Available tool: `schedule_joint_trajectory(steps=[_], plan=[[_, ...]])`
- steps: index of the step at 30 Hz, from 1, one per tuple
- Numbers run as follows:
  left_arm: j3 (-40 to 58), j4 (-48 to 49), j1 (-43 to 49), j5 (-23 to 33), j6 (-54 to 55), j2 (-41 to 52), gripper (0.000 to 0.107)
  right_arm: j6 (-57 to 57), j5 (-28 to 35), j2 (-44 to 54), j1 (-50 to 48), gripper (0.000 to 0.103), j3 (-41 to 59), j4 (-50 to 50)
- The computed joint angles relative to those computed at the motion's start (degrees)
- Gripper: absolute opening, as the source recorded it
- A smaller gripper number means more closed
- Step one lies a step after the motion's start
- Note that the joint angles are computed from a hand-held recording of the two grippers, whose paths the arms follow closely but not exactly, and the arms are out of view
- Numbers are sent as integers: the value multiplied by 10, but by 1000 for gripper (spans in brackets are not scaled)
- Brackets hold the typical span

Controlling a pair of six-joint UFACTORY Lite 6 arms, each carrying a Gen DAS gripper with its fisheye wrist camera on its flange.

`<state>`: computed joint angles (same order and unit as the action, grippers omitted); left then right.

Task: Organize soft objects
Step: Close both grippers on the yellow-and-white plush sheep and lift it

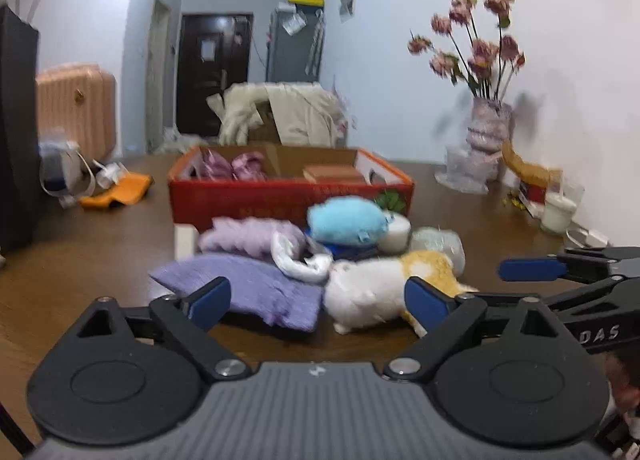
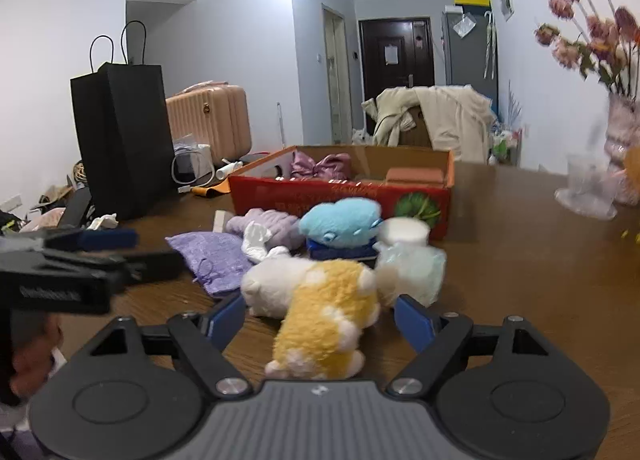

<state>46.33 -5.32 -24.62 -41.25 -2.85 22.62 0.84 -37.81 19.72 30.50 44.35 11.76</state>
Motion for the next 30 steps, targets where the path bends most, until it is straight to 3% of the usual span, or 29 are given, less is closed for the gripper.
schedule_joint_trajectory(steps=[2,3,4,5,8,10,12,15,17,18,19,21,23,25,27,30], plan=[[19,4,1,7,-5,22,77,-9,-2,28,4,67,23,19],[29,9,2,13,-13,32,71,-18,-6,45,10,59,34,42],[37,15,2,15,-23,41,70,-27,-3,58,15,44,45,62],[46,20,2,19,-30,50,68,-29,17,67,15,42,56,63],[68,30,3,24,-37,80,55,53,22,30,21,43,18,-65],[88,65,17,26,-79,106,51,130,-16,-2,15,40,-25,-160],[96,88,33,34,-122,111,48,137,-34,-27,5,40,-51,-158],[53,100,46,9,-120,74,49,133,-37,-25,-15,44,-50,-125],[16,190,69,-11,-171,39,57,155,-34,-7,-34,44,-30,-142],[1,235,80,-27,-199,29,60,166,-44,3,-39,48,-22,-148],[-7,286,93,-46,-235,27,61,188,-60,17,-45,59,-12,-162],[-5,343,101,-60,-291,40,60,234,-94,55,-64,64,17,-210],[5,348,96,-47,-310,56,60,237,-71,93,-58,63,64,-204],[5,338,98,-46,-308,65,60,214,-37,114,-47,54,89,-179],[2,336,108,-52,-318,65,56,244,-50,98,-45,45,65,-197],[5,363,130,-63,-353,72,53,221,-36,76,-23,43,43,-151]])
